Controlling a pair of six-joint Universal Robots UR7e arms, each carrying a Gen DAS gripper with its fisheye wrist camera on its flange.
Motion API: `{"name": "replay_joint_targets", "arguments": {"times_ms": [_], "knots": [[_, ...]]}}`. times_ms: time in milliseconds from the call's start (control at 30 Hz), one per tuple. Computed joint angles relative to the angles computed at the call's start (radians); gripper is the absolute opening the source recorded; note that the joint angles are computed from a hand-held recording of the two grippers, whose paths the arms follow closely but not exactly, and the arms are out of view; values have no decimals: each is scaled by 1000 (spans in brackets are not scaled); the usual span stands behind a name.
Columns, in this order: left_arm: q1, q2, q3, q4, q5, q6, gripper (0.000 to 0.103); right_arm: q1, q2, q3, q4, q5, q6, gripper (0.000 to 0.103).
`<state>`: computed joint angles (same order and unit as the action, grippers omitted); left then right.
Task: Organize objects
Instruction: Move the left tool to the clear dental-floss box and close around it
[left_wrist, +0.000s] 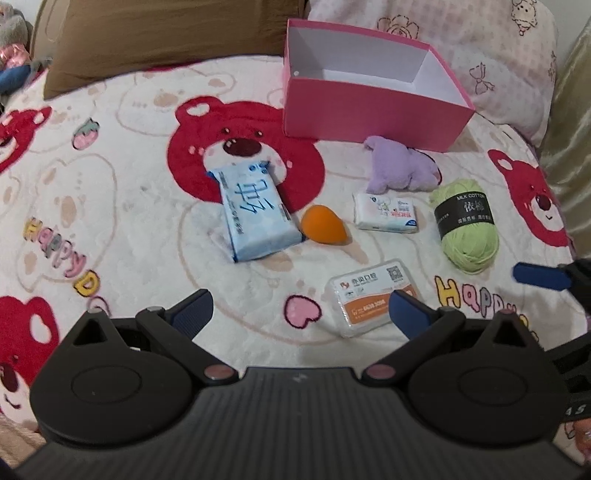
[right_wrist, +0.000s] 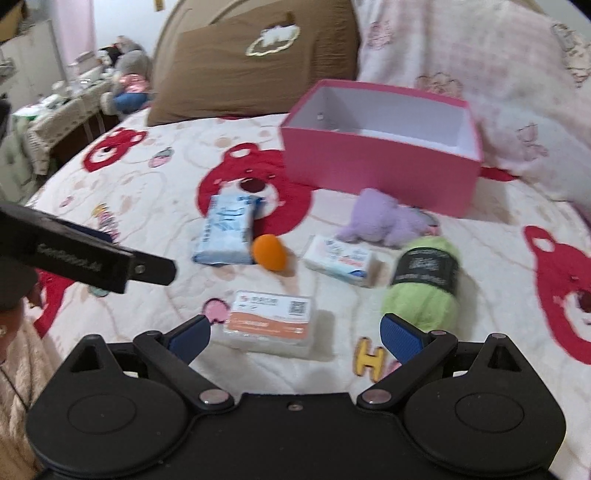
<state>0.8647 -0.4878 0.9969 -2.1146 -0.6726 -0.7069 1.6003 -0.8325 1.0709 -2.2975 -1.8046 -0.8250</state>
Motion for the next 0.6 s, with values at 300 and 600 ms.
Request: {"name": "replay_joint_targets", "arguments": {"times_ms": [300,600], "knots": [[32,27,-9,-31,-58,-24,102,-32,52,-60,104,41,-41,96],[62,47,-3,-91,-101,-41,99,-54,146,-189,228,37,54,96]]}}
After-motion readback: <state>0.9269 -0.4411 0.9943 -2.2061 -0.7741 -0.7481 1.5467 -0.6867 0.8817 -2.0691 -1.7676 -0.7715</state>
